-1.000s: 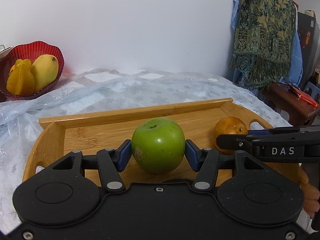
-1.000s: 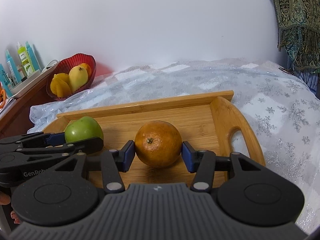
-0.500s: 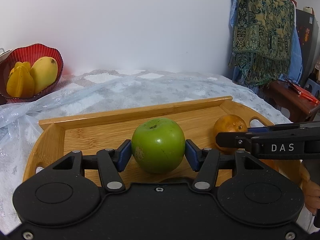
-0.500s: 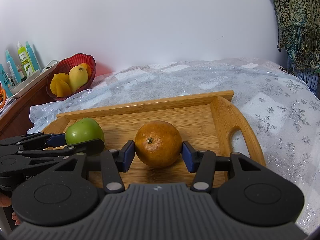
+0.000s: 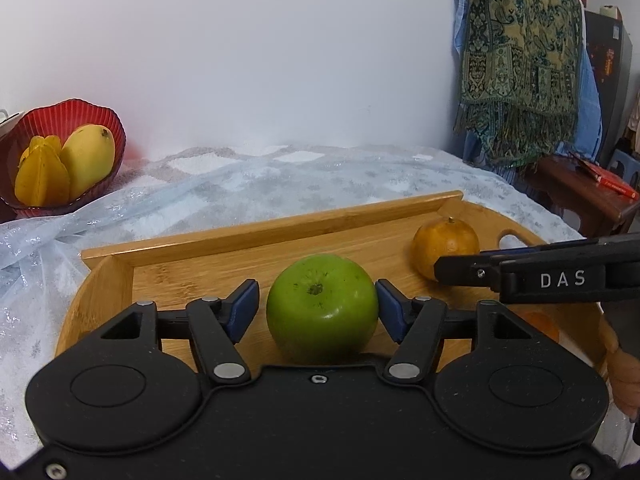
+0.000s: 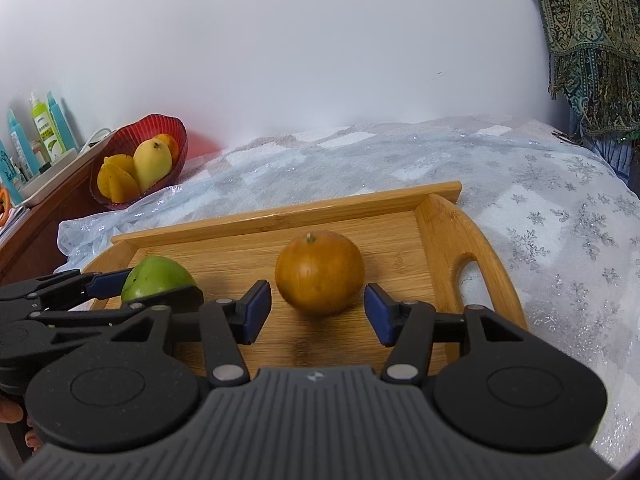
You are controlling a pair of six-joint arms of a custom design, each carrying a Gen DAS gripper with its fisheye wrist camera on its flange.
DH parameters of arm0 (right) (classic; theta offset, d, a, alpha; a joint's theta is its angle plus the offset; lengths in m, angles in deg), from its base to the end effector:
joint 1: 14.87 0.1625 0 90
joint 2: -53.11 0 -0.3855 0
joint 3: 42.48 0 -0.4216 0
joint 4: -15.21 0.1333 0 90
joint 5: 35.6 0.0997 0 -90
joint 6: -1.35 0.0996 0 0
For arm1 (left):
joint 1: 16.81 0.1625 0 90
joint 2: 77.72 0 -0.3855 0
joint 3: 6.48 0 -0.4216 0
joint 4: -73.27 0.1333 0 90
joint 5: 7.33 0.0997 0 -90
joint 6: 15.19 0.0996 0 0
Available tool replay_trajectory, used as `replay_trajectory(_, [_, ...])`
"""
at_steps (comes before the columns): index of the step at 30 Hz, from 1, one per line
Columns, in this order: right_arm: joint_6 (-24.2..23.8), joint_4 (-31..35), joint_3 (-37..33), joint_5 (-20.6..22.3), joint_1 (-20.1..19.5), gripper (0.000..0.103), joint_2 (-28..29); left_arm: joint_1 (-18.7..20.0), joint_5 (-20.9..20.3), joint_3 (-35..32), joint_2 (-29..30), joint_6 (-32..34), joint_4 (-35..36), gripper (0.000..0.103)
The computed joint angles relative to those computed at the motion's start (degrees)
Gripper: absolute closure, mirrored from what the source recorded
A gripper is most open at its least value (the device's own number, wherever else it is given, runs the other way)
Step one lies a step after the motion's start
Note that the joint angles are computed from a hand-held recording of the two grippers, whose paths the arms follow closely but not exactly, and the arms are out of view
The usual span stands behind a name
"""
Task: Organize fruits
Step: 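Carry the apple and orange onto the tray and open both tools, then withdraw both tools from the tray back toward the remaining fruits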
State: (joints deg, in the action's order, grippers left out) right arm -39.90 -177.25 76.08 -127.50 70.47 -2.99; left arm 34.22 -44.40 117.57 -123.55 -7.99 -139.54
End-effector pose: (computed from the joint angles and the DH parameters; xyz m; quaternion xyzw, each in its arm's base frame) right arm 0.0849 -0.5590 0.0965 0.2896 -0.8939 0.3088 0.1477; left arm -0.1288 -0.4975 0.0535 0.1692 0.8282 -0.4395 0.3036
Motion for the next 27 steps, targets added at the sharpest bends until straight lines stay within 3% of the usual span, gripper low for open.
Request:
replay_trajectory(16, [-0.3, -0.7, 0.3, 0.1, 0.2, 0.039, -0.1, -0.8, 0.8, 0.7, 0.0, 1.1, -2.2, 0.017])
replay_trajectory(27, [-0.7, -2.7, 1.1, -0.3, 0.4, 0.031, -0.2, -2.3, 3.3, 2.0, 0.2, 0.3, -4.6, 0.014])
